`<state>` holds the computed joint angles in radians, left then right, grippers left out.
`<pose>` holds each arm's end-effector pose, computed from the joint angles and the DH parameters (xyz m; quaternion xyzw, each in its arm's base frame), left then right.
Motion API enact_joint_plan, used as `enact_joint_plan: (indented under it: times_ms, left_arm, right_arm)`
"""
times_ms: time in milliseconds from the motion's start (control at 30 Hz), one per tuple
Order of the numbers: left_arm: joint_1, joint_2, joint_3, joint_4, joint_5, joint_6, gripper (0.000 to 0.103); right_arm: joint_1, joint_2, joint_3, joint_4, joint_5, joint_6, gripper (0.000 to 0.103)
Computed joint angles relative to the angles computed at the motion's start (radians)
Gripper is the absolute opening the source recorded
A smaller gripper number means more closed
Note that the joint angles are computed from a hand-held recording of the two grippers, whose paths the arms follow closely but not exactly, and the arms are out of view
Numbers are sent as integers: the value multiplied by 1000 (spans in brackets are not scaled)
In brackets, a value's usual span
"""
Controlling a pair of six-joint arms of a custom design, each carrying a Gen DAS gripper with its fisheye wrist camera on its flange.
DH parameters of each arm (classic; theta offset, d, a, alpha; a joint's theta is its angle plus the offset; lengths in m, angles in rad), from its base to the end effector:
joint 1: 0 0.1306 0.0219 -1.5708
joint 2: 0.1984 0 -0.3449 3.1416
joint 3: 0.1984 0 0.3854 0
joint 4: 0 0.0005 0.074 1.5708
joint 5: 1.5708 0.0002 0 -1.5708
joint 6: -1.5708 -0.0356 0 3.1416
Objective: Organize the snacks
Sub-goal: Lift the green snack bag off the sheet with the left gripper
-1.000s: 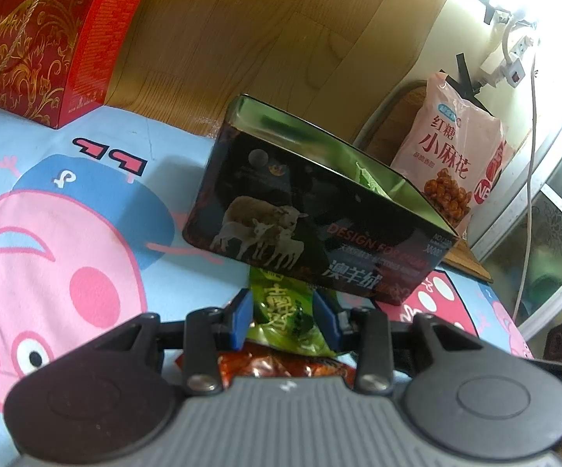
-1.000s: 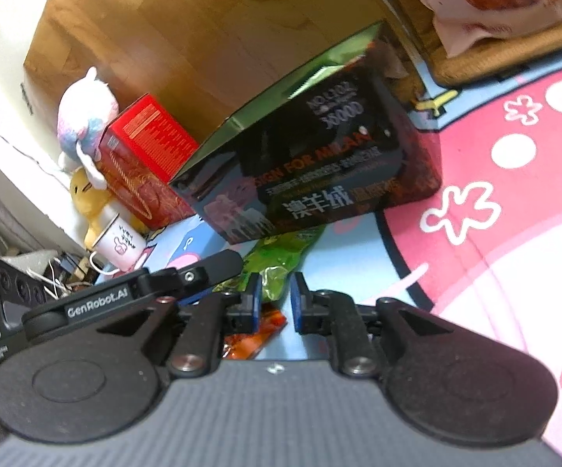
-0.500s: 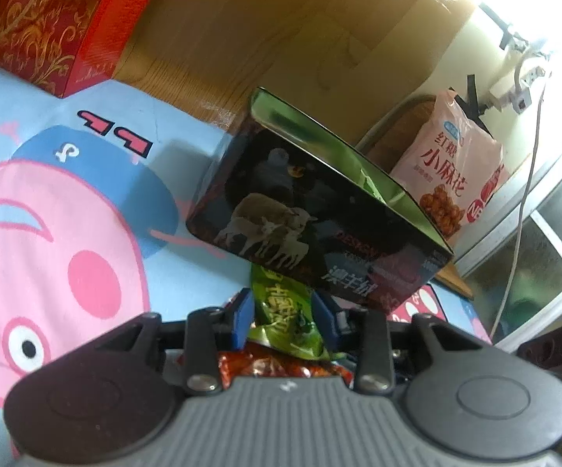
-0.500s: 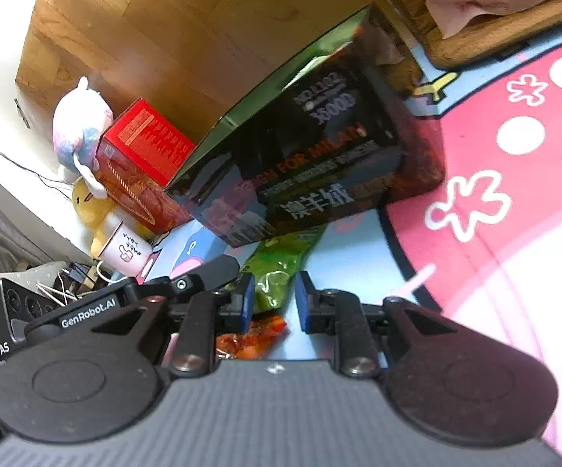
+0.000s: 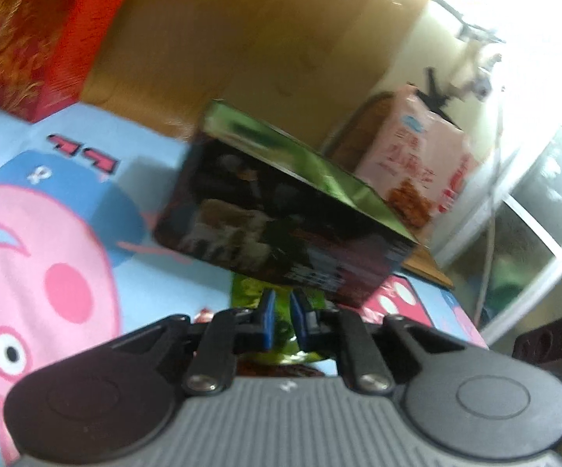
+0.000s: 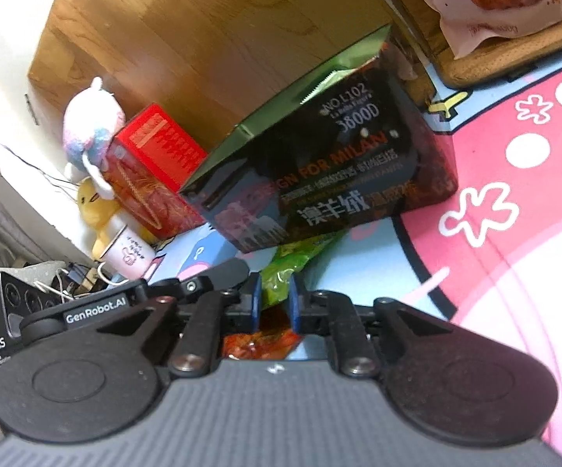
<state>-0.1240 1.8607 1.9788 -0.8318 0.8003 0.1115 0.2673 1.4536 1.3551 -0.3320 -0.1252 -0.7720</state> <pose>0.6328 -0.1051 0.4158 0.1671 0.8367 -0.3968 0.3384 0.5127 0.1445 0.3907 0.1771 0.8220 0.3132 0.4414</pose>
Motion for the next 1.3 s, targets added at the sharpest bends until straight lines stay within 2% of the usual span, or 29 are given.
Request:
enact_joint_plan:
  times_ms: [100, 167, 233, 300, 333, 433, 567, 667, 733, 867, 1033, 1133, 1233, 1300]
  left_arm:
    - [-5, -26, -31, -16, 37, -49, 10]
    - [-7, -58, -70, -1, 39, -66, 11]
    - [-2, -85, -105, 27, 33, -54, 13]
    - [12, -98, -117, 25, 50, -26, 13]
    - [19, -102, -121, 20, 59, -17, 13]
    - [38, -123, -139, -24, 89, -24, 24]
    - [48, -175, -197, -66, 124, -93, 29]
    - [45, -213, -244, -105, 118, -156, 30]
    - [40, -225, -261, -151, 104, -199, 30]
    - [39, -243, -291, -201, 77, -235, 39]
    - [50, -229, -285, -214, 135, -204, 52]
    - [51, -229, -290, -205, 149, -195, 52]
    - [49, -236, -297, -198, 142, -199, 52]
    - [48, -238, -298, -197, 139, -196, 53]
  right_arm:
    - [17, -41, -44, 17, 20, 30, 14]
    - [31, -73, -73, 11, 41, 50, 14]
    - [45, -114, -115, 14, 61, 61, 12]
    - [55, -165, -169, 36, 72, 62, 12]
    - [56, -192, -200, 55, 66, 58, 12]
    - [53, -258, -266, 63, 24, 40, 11]
    - [33, -287, -279, -12, -123, 90, 15]
    - [42, -292, -272, -57, -95, 125, 19]
    - [40, -291, -274, -44, -87, 107, 28]
    - [42, -284, -274, -40, -79, 104, 28]
    - [29, -292, -285, -24, -96, 69, 28]
    - [13, -292, -304, 31, -115, -35, 31]
    - [7, -272, -296, 48, -124, -115, 31]
    - [22, -261, -272, 13, -82, -90, 27]
